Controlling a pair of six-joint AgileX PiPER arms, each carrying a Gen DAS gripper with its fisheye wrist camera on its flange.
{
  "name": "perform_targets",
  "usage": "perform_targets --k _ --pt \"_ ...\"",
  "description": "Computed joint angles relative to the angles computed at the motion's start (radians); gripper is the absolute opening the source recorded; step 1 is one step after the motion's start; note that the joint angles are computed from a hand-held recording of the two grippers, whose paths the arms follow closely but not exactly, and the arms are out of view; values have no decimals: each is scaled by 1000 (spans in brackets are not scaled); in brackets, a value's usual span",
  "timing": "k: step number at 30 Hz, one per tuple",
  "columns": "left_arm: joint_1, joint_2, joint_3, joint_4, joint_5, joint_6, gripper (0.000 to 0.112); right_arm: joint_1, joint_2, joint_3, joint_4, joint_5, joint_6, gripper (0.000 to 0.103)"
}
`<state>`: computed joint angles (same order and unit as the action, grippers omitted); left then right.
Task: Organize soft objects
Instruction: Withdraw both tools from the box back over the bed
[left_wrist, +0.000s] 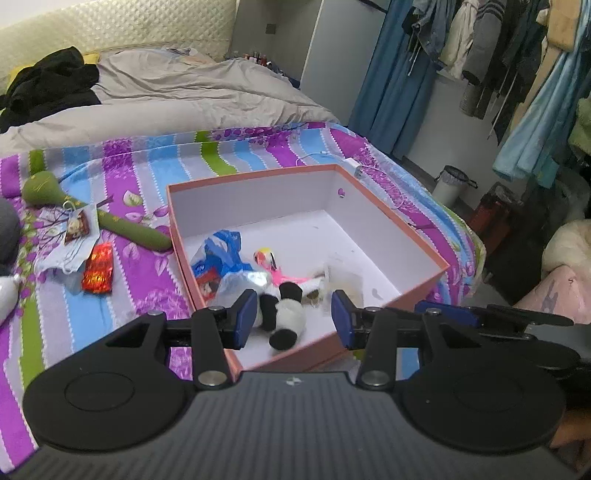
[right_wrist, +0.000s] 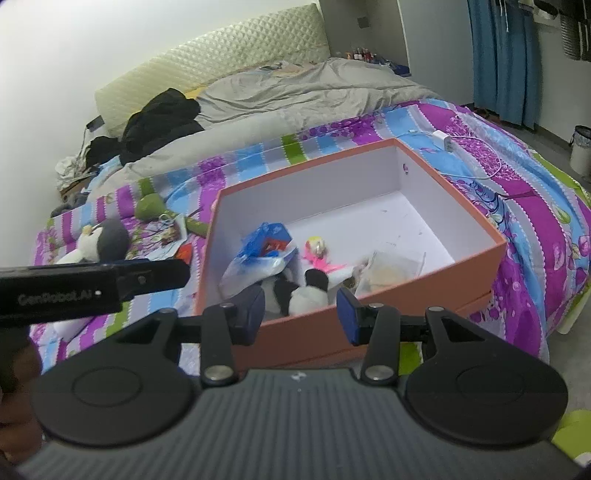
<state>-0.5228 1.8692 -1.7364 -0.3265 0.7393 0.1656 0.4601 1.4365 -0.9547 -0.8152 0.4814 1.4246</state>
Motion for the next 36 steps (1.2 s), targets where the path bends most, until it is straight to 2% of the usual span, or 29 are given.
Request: perform_targets --k 9,16,23,31,36 --pt "31 -253 317 -42 -97 35 51 182 -81 52 -106 110 168 46" --pt "81 -437 508 -44 -122 28 51 320 -98 59 -170 178 246 46" --pt "211 -579 657 -126 -101 112 51 433 -60 46 -218 214 336 46" --pt "380 -689 797 -217 -50 262 51 507 22 -6 -241 164 358 46" --pt "525 -733 862 -322 -12 372 51 543 72 -43 -235 147 350 46"
